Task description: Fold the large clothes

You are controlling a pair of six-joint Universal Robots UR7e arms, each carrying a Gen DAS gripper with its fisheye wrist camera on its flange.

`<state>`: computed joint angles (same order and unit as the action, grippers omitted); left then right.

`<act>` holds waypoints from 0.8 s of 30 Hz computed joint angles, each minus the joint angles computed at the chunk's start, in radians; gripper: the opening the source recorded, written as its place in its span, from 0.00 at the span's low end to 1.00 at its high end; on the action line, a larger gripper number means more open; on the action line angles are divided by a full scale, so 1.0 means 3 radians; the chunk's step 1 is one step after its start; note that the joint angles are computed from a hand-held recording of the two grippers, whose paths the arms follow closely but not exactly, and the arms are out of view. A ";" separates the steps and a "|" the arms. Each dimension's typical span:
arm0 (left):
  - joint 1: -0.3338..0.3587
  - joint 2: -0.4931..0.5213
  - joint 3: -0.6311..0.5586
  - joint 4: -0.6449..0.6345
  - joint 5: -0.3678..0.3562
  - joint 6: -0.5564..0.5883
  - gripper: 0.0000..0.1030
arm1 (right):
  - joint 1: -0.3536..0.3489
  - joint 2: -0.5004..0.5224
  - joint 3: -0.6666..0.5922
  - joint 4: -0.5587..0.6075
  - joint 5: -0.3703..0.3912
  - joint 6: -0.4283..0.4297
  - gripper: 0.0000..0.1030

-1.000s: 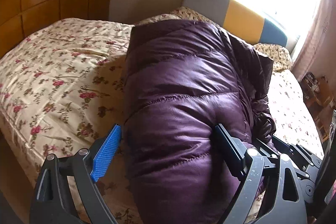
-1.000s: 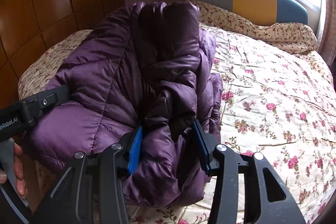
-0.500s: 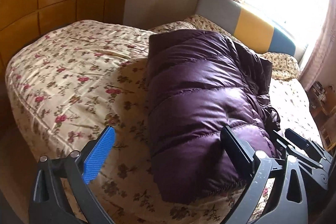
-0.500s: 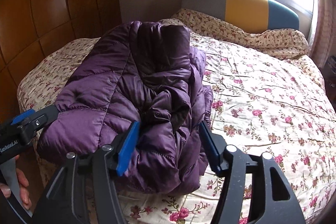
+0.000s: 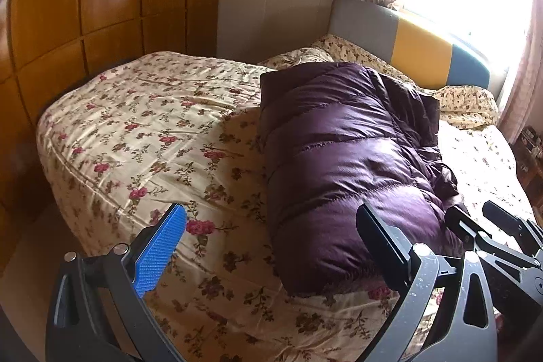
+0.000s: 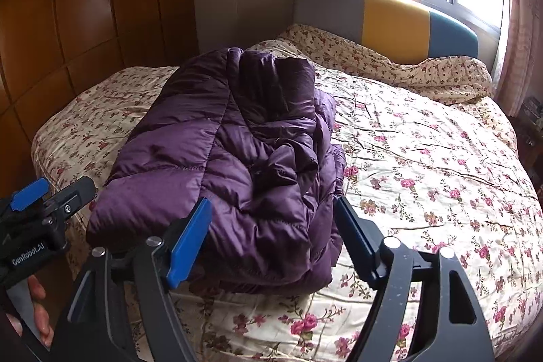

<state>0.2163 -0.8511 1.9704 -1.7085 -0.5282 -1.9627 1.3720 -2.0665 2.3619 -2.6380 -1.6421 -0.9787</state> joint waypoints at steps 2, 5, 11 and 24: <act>-0.0027 0.0007 -0.0002 -0.0010 -0.0024 0.0001 0.97 | -0.0005 -0.0029 0.0021 -0.0010 0.0006 -0.0004 0.78; -0.0045 0.0022 -0.0017 -0.0021 -0.0070 0.0024 0.97 | -0.0037 -0.0064 0.0037 -0.0019 0.0033 -0.0037 0.82; -0.0086 0.0094 -0.0129 0.0274 -0.0149 -0.0218 0.97 | -0.0062 -0.0150 0.0105 -0.0042 0.0069 -0.0157 0.88; -0.0106 0.0090 -0.0113 0.0384 -0.0232 -0.0482 0.97 | -0.0047 -0.0205 0.0127 0.0023 0.0046 -0.0295 0.95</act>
<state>0.1844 -0.8241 1.9365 -1.5934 -0.5978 -2.1073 1.3579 -2.1281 2.4001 -2.6311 -1.6282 -1.0673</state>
